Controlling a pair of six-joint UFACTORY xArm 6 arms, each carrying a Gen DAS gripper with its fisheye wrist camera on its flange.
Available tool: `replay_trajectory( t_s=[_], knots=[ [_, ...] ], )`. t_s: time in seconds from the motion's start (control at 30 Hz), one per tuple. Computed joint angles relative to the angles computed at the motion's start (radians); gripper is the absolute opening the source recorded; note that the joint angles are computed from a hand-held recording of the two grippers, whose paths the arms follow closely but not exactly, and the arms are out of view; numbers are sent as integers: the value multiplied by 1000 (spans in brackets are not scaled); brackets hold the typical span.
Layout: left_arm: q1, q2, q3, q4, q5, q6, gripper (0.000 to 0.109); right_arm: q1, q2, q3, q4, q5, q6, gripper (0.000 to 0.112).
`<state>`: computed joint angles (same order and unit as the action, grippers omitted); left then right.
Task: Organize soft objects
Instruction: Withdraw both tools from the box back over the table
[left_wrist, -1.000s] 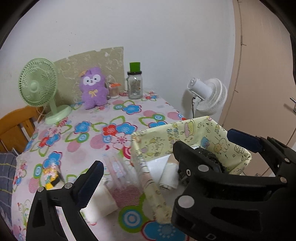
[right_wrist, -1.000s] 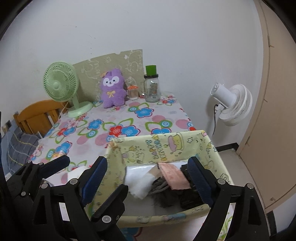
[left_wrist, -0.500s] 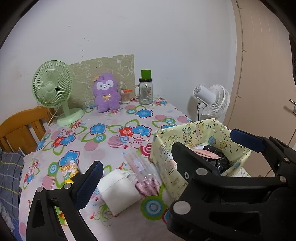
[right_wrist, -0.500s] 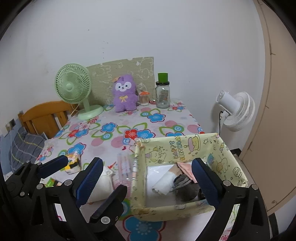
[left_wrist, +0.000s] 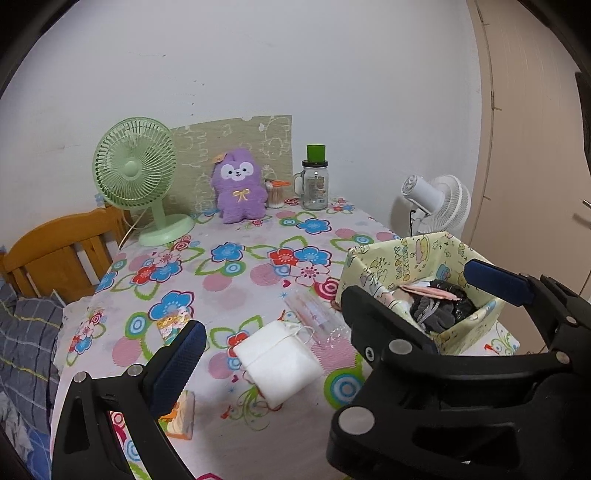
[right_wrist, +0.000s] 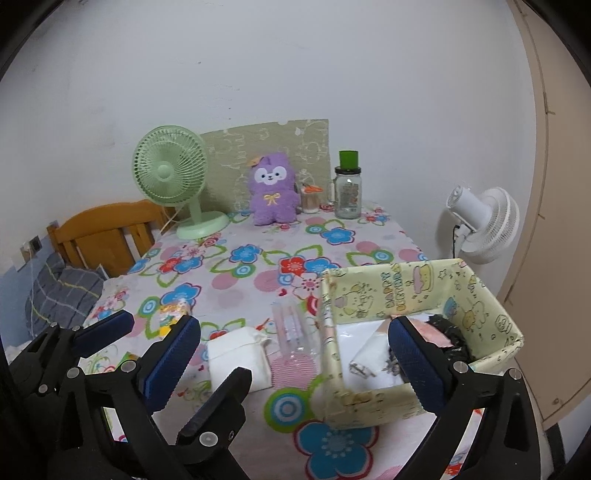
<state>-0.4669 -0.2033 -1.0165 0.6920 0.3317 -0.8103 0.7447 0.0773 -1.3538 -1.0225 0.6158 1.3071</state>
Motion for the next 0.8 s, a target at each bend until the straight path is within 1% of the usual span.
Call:
replay_trajectory(
  t_s=[0.27,0.37,0.6,0.8],
  knots=[
    [29,-39,72,-11,-24,-10,102,15,38,-14,39,-32,-28,103],
    [43,-44,92,-24,-35,-4,102,15,57,-21,66,-51,-47,103],
    [77,-45,131,-25,-67,-6,102,20,113,-52,82,-69,-57,103],
    [98,-26,136,-14,-60,-25,102,19,168,-89,124,-84,-87,103]
  ],
)
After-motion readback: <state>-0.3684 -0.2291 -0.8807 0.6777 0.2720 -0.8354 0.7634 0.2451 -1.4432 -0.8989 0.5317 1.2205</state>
